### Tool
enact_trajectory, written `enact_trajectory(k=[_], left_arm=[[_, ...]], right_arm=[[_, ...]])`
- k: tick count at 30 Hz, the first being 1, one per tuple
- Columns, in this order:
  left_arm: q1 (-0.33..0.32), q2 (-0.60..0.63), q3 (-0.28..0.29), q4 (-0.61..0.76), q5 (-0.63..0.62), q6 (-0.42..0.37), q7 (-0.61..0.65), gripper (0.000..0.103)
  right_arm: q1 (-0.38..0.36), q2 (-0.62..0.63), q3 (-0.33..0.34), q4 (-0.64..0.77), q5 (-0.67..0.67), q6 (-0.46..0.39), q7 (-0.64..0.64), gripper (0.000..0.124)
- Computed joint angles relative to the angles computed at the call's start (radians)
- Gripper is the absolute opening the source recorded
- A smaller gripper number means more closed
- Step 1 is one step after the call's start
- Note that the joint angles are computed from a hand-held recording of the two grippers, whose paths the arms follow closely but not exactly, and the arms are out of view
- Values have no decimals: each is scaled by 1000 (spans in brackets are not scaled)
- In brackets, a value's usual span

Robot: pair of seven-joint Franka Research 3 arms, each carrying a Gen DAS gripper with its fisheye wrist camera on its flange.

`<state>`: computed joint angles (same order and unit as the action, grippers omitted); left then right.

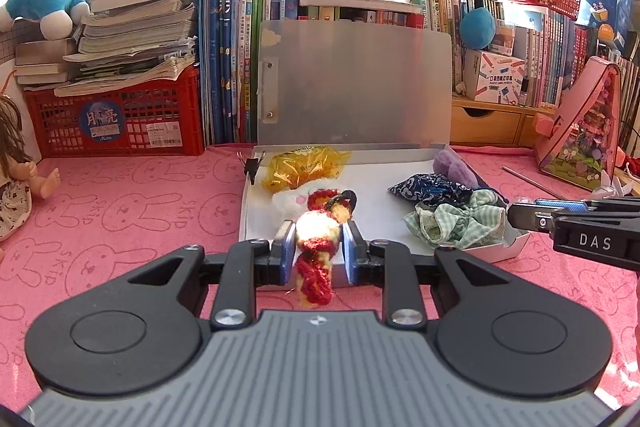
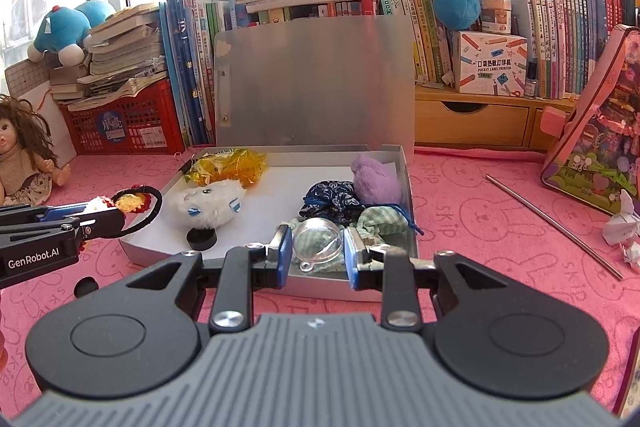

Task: Organize objects
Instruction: 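Carry the strap and clear ball into the white box and open both grippers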

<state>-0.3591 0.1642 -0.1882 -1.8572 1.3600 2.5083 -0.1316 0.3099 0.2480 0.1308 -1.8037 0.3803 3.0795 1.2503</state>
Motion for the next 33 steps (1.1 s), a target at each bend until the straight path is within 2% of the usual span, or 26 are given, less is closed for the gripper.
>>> enact_trajectory(k=[4,8,12,18,24,33], left_arm=[[13,35,12,54,-24,27,42,29],[16,87,31,132,-88,32,123,29],[21,133,59,195,-136,75,171,29],[22,208,91,289,-273,94,299,29],[3,259,127,329,-330,90,352,29],[-10,309,154,357,-382,84,392,30]], right_arm=[[14,44,-28,90,-31,-52,43,31],[5,100,-29,197,-38,-121,62,31],[-3,171,-27,325,-36,-217,83,31],[1,279,-31,502,-47,-340,123,31],[10,351,-23,589,-46,-410,149,31],[47,428,-43,671,-95,-469,192,31]])
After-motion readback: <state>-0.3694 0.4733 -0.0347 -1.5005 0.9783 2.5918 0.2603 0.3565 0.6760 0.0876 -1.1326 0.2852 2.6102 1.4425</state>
